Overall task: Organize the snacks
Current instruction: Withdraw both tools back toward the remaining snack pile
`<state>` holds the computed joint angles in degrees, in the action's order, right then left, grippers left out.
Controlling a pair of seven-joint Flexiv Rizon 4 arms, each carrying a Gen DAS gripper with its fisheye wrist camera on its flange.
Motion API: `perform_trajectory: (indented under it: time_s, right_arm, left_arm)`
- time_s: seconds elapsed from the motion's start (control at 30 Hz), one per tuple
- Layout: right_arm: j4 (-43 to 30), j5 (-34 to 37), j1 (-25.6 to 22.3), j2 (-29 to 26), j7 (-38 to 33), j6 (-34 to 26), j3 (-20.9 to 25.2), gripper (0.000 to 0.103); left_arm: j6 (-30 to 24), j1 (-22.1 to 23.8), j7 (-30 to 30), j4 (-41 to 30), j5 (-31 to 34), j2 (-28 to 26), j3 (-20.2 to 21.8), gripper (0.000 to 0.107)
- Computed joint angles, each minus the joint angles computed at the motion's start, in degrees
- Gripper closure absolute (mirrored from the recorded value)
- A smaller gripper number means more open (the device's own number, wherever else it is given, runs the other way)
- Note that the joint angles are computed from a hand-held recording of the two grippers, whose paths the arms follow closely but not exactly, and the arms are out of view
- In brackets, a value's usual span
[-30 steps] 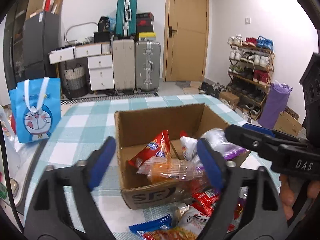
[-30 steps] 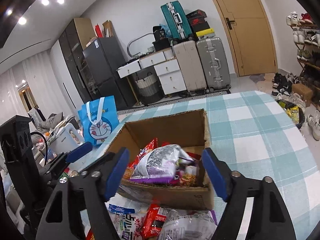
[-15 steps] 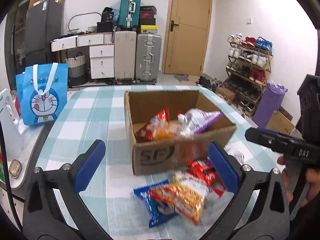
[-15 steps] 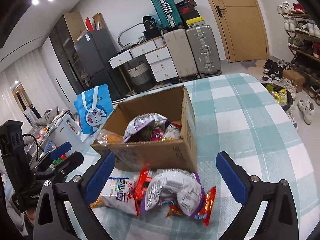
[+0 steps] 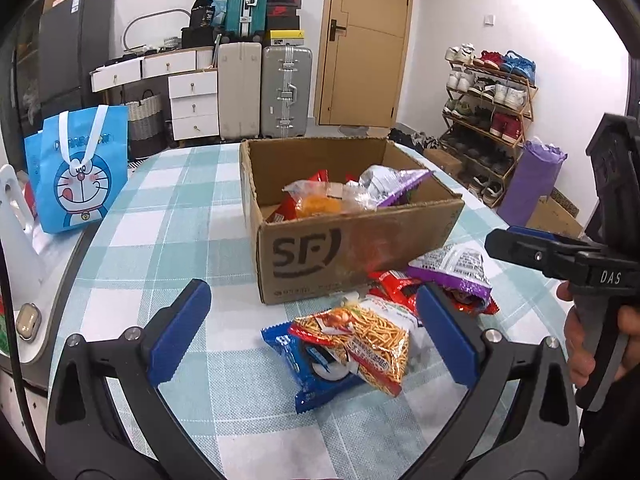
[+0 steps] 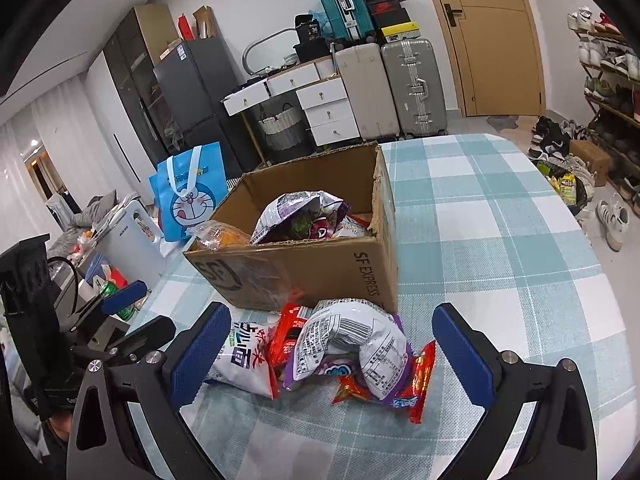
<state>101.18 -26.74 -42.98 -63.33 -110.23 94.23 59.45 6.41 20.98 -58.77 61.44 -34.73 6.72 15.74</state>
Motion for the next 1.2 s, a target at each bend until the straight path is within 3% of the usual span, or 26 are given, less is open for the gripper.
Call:
perform_trajectory:
  time_s: [0.23,0.67,1.0,1.2]
  right_arm:
    - [-0.9,1.4,2.3,1.4,0.0,-0.9,-2.6,0.001]
    - [-5.1,8.8,8.2,3.0,-4.3,-8.3,-7.6,0.001]
    - [-4.0,13.6,12.9,5.2,-9.2,-3.0,-12.4,0.002]
    - [-4.0,12.5,14.4,5.7,-7.9,-1.3,-14.7,0.016]
  left_arm:
    - [-0.4,-0.6,0.5,-0.2,1.9,0.1,-0.8,0.004]
    - [-1.5,-0.3,-1.1,-0.6,2.9,-1.0,-0.9,0.004]
    - [0.5,0.0,-1.8,0.4,2.9,-0.6,-0.9,0.004]
    - [0.0,0.3,-1.5,0.1,2.6,-0.9,-0.8,0.004]
